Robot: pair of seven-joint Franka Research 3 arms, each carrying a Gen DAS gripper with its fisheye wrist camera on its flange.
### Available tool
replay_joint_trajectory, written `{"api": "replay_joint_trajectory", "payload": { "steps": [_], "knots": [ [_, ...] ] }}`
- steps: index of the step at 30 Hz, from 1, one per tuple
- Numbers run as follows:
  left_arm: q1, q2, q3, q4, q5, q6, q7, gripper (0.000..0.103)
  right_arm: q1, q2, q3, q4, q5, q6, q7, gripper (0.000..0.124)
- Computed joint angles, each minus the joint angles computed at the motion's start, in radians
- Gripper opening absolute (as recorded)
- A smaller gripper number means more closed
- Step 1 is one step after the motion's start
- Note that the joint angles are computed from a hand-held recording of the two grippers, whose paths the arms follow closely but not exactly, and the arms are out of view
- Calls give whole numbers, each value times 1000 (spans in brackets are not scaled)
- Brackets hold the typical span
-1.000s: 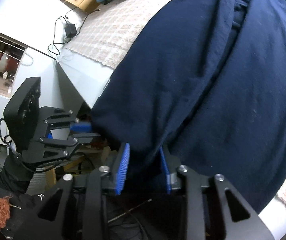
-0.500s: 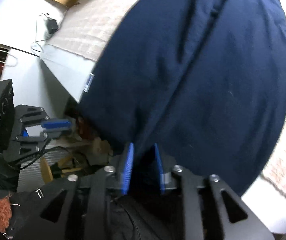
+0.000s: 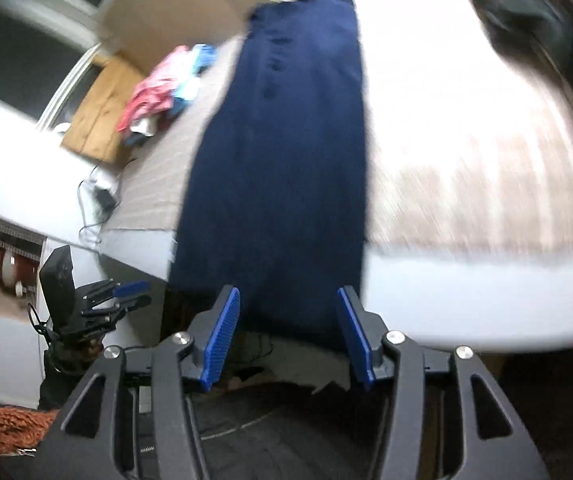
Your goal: Fold clothes
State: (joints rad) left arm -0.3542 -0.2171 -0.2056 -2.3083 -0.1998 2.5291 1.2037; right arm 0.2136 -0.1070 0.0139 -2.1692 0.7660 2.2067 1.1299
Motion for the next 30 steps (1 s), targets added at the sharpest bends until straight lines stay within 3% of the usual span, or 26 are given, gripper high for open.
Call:
{"api": "replay_joint_trajectory", "payload": {
  "steps": [7,10,18,22,23,24,25,27,30],
  "knots": [
    [4,64,5,53,-62,-54,61,35,36,-32,33,-125,-46,154,40,50],
    [8,69,-5,60,-66,-67,78,40,42,-6,27,-106,-69,120,54,50],
    [7,73,-14,57,-99,-65,88,40,28,42,17,-87,-45,58,82,50],
    [3,80,-16,58,-124,-40,97,37,25,59,20,-66,-26,43,70,50],
    [4,81,-17,57,-122,-38,93,32,24,62,21,-63,-28,37,65,50],
    [5,81,-18,55,-120,-35,88,23,24,64,23,-62,-29,36,59,43],
    [5,81,-19,53,-118,-33,83,19,24,67,24,-60,-31,34,54,26],
    [3,75,-17,43,-134,-22,90,9,20,58,22,-64,-28,32,35,6],
    [2,58,-17,31,-132,-19,81,7,14,37,14,-73,-20,30,3,4]
  ]
}}
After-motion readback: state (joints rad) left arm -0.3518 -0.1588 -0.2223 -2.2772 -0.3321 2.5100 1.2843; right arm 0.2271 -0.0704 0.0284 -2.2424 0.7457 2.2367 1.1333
